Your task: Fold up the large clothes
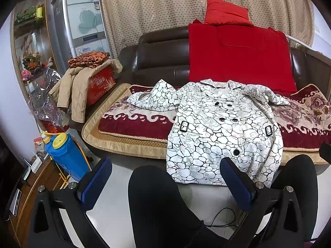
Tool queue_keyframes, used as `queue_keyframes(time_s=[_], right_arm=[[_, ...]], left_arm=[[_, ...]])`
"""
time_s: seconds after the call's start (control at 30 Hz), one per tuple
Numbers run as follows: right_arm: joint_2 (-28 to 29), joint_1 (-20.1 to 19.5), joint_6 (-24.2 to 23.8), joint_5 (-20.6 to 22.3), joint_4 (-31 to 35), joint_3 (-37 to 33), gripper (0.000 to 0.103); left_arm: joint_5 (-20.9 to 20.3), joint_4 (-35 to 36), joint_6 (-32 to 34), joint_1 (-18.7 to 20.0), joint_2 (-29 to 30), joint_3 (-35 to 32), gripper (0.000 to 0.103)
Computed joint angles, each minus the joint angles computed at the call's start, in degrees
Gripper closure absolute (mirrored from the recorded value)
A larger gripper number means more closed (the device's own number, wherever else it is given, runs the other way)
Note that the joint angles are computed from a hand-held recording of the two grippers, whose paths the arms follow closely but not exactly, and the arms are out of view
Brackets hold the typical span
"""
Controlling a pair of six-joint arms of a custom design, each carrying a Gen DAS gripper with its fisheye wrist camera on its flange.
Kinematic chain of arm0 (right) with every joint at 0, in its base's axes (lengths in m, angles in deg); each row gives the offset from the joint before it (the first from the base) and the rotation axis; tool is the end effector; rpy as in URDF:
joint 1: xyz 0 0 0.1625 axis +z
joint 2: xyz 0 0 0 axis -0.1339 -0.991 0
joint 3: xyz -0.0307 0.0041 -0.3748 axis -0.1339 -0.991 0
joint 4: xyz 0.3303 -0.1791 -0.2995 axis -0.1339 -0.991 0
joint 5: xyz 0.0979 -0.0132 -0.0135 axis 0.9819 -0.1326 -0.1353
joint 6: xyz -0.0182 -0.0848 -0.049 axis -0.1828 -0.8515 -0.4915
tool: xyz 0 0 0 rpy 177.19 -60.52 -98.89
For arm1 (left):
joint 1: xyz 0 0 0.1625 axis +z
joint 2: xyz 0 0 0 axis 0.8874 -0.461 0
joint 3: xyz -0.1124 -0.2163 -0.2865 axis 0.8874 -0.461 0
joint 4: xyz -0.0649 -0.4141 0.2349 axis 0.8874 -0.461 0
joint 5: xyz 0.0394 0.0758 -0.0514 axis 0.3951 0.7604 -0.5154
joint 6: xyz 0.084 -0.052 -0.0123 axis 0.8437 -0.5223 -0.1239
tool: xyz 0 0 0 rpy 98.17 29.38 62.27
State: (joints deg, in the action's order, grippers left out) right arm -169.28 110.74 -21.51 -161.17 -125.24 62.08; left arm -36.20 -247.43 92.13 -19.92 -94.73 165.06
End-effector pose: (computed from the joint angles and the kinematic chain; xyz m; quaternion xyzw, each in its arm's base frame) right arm 0.1884 -0.5144 0.3389 0.0178 -0.8282 0.4662 0.3105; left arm -0.3874 -0.6574 0.1398 0.2457 0.8037 -0.3790 0.3874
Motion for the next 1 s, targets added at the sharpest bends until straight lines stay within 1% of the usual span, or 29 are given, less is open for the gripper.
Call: queue_keyframes(time_s=[0.3,0.77,0.9,1.0], right_arm=[[-0.1,-0.9,1.7,0.8,2.4,-0.4,0.0],[-0.1,-1.8,2.9,1.5,4.6,-0.8,0.0],[0.4,-2.2,2.8,1.6,5.1,-1.4,0.0],[2.2,-2.3,1.2,0.1,4.1,-3.2,0.0]], left_arm=[[0.0,1.8,-1.2,0.4,0.4,-0.7,0.0],[-0.2,4.0,-2.3,0.8,1.3,-1.9,0.0],[-0.6,4.0,-1.6,1.0,1.9,-2.8,0.0],[-0.7,3.1,-0.4,1.3,2.8,-4.1,0.0]])
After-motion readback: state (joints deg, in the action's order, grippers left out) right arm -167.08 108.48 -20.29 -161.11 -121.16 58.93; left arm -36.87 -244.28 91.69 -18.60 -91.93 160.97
